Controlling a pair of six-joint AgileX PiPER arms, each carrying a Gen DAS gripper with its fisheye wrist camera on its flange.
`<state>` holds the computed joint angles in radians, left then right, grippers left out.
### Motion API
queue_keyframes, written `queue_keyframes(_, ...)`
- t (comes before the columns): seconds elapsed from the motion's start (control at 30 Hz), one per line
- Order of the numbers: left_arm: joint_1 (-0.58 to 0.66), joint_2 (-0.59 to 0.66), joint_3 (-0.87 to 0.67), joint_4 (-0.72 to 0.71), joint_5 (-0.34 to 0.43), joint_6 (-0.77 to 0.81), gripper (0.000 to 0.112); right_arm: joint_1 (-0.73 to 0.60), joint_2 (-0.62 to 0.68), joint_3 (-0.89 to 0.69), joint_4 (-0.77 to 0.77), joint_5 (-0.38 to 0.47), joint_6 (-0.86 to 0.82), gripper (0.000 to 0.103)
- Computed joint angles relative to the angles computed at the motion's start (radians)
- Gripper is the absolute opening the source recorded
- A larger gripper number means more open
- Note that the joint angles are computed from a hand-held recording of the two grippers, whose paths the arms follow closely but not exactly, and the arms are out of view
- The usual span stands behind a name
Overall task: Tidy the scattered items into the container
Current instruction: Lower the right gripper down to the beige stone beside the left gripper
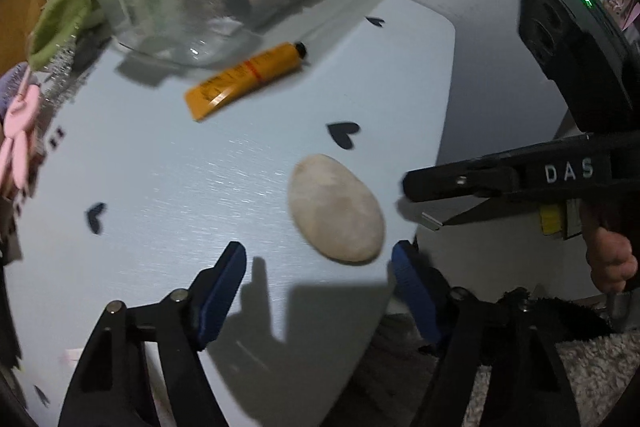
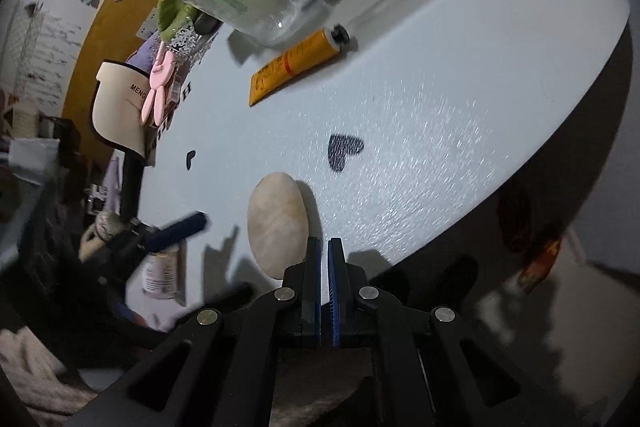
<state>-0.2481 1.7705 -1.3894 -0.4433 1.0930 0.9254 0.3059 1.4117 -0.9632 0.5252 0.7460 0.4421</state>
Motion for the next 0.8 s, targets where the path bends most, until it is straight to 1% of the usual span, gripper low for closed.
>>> queue_keyframes(0.1, -0.031, -0.029, 0.076, 0.001, -0.079, 0.005, 0.072, -0.046, 0.042, -0.005, 0.096, 0.038, -0.09, 0.005)
queue_keyframes(0.17, -0.046, -0.065, 0.144, -0.012, -0.162, 0.043, 0.069, -0.062, 0.065, -0.015, 0.119, 0.062, -0.128, 0.005)
queue_keyframes(0.27, -0.076, -0.117, 0.238, -0.019, -0.303, 0.093, 0.069, -0.089, 0.104, -0.037, 0.174, 0.109, -0.204, 0.005)
queue_keyframes(0.33, -0.096, -0.145, 0.287, -0.015, -0.381, 0.117, 0.069, -0.098, 0.128, -0.06, 0.187, 0.135, -0.23, 0.005)
queue_keyframes(0.43, -0.123, -0.158, 0.329, 0.012, -0.479, 0.125, 0.069, -0.105, 0.178, -0.12, 0.186, 0.189, -0.254, 0.005)
queue_keyframes(0.53, -0.147, -0.157, 0.347, 0.047, -0.547, 0.092, 0.069, -0.11, 0.221, -0.173, 0.185, 0.239, -0.288, 0.005)
queue_keyframes(0.63, -0.157, -0.165, 0.363, 0.066, -0.584, 0.072, 0.069, -0.118, 0.25, -0.203, 0.207, 0.273, -0.321, 0.005)
queue_keyframes(0.8, -0.175, -0.179, 0.399, 0.096, -0.652, 0.046, 0.066, -0.149, 0.279, -0.213, 0.286, 0.305, -0.364, 0.005)
